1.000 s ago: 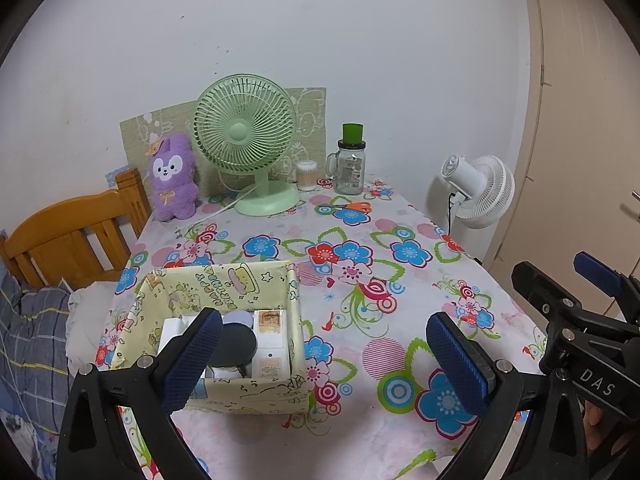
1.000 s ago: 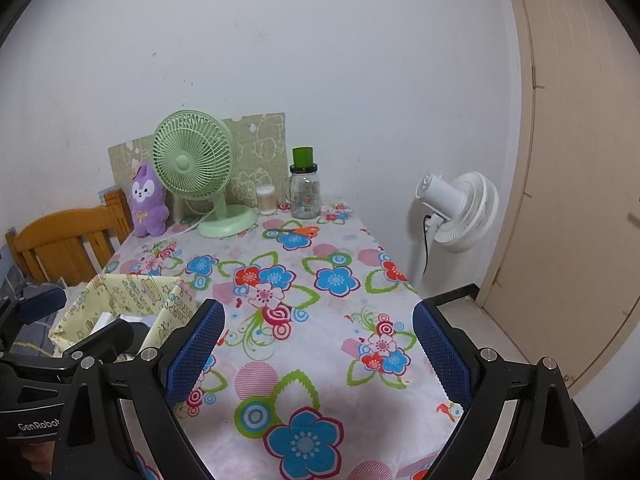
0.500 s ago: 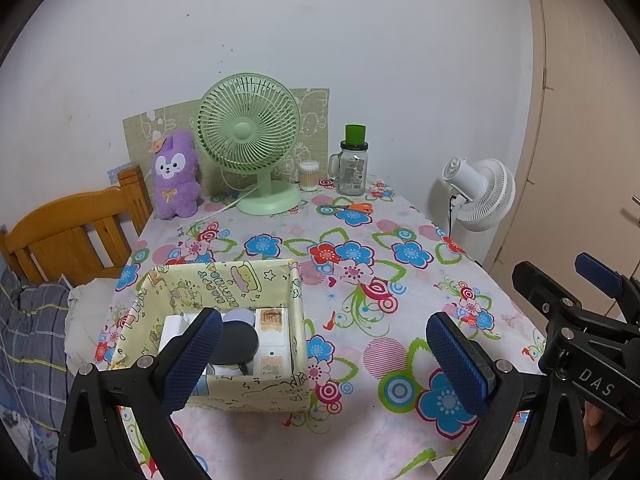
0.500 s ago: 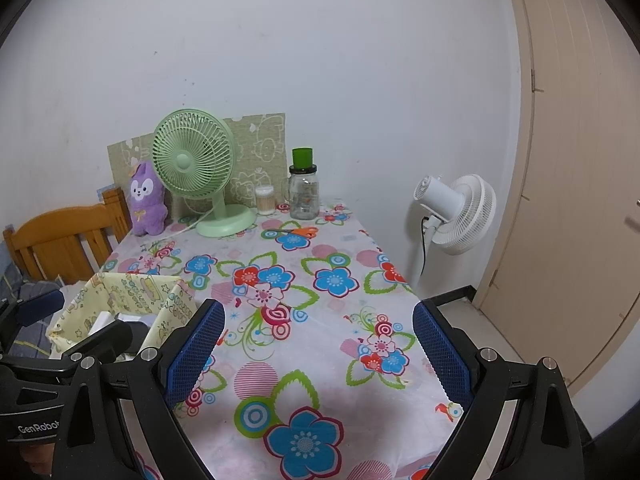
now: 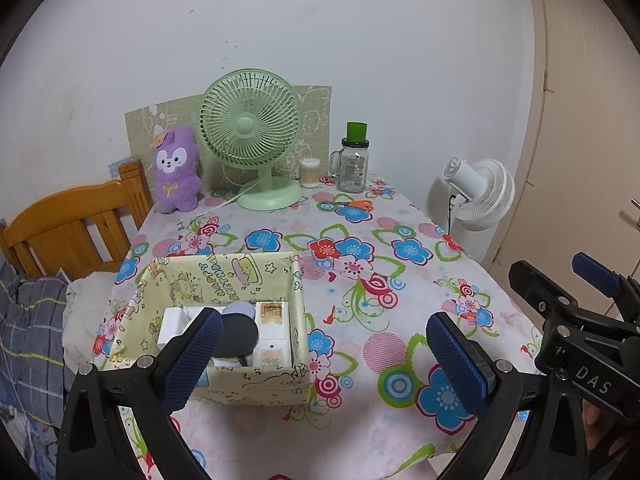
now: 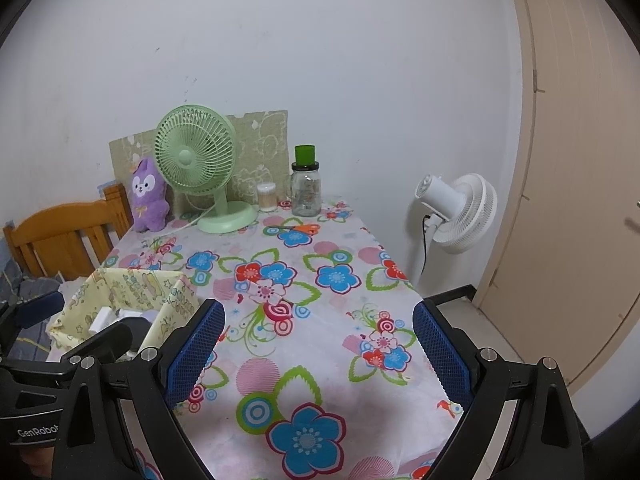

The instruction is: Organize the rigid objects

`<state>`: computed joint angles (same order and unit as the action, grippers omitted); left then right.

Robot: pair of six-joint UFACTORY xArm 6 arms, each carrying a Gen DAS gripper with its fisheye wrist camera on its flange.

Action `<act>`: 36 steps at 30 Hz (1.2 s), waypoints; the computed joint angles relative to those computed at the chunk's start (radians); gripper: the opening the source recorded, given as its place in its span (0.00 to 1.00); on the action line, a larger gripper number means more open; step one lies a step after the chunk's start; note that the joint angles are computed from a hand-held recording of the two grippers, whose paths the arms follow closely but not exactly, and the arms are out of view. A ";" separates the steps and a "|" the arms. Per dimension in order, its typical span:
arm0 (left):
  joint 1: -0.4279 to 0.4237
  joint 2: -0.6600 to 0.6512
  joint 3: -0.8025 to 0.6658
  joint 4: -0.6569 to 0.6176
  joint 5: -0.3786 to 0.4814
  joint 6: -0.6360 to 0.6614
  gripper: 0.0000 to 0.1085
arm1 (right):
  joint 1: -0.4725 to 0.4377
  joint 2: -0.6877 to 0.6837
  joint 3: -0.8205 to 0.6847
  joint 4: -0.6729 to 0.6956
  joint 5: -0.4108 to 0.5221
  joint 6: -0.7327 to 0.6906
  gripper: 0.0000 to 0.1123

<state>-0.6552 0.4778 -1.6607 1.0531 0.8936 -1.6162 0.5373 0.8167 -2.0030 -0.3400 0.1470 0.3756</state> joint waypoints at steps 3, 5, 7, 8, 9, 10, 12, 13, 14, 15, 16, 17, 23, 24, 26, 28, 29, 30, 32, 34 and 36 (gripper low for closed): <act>-0.001 -0.010 0.017 0.004 -0.002 -0.019 0.95 | 0.003 0.004 -0.007 0.008 0.005 -0.016 0.86; 0.001 -0.013 0.022 -0.004 -0.005 -0.020 0.95 | 0.004 0.001 -0.002 -0.007 0.003 -0.004 0.86; -0.001 -0.018 0.027 0.000 -0.001 -0.025 0.95 | 0.005 -0.002 0.004 0.001 0.000 -0.013 0.86; -0.003 -0.019 0.029 0.002 0.002 -0.028 0.95 | 0.006 -0.004 0.007 0.010 -0.003 -0.022 0.86; -0.004 -0.020 0.030 0.003 0.006 -0.031 0.95 | 0.007 -0.005 0.009 0.015 -0.005 -0.026 0.86; -0.005 -0.021 0.032 0.003 0.006 -0.034 0.95 | 0.008 -0.006 0.012 0.025 -0.006 -0.036 0.86; -0.005 -0.023 0.035 0.004 0.008 -0.041 0.95 | 0.009 -0.008 0.017 0.037 -0.011 -0.048 0.86; -0.006 -0.025 0.037 0.004 0.009 -0.044 0.95 | 0.010 -0.009 0.018 0.043 -0.010 -0.056 0.86; -0.006 -0.027 0.041 0.006 0.010 -0.048 0.95 | 0.011 -0.010 0.019 0.044 -0.009 -0.059 0.86; -0.006 -0.028 0.043 0.004 0.010 -0.050 0.95 | 0.011 -0.010 0.020 0.045 -0.010 -0.062 0.86; -0.006 -0.030 0.046 0.004 0.009 -0.053 0.95 | 0.011 -0.010 0.019 0.042 -0.009 -0.062 0.86; -0.006 -0.031 0.048 0.005 0.009 -0.056 0.95 | 0.011 -0.011 0.020 0.038 -0.011 -0.058 0.86; -0.008 -0.034 0.052 0.006 0.010 -0.059 0.95 | 0.014 -0.016 0.028 0.063 -0.012 -0.078 0.86; -0.008 -0.034 0.052 0.004 0.010 -0.059 0.95 | 0.013 -0.019 0.033 0.054 -0.014 -0.069 0.86; -0.009 -0.037 0.055 0.004 0.012 -0.061 0.95 | 0.013 -0.021 0.037 0.051 -0.015 -0.066 0.86; -0.009 -0.037 0.055 0.006 0.013 -0.062 0.95 | 0.014 -0.021 0.037 0.052 -0.018 -0.067 0.86; -0.010 -0.037 0.055 0.007 0.015 -0.063 0.95 | 0.014 -0.022 0.040 0.052 -0.021 -0.065 0.86; -0.011 -0.038 0.055 0.010 0.017 -0.066 0.95 | 0.014 -0.024 0.043 0.063 -0.023 -0.073 0.86; -0.011 -0.040 0.057 0.011 0.018 -0.068 0.95 | 0.015 -0.021 0.038 0.085 -0.023 -0.093 0.86; -0.011 -0.040 0.057 0.012 0.018 -0.069 0.95 | 0.015 -0.020 0.038 0.076 -0.023 -0.086 0.86; -0.010 -0.039 0.055 0.007 0.017 -0.066 0.95 | 0.015 -0.017 0.031 0.067 -0.020 -0.081 0.86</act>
<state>-0.6652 0.4386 -1.6053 1.0602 0.9106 -1.6825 0.5523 0.8001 -1.9716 -0.2732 0.1269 0.2947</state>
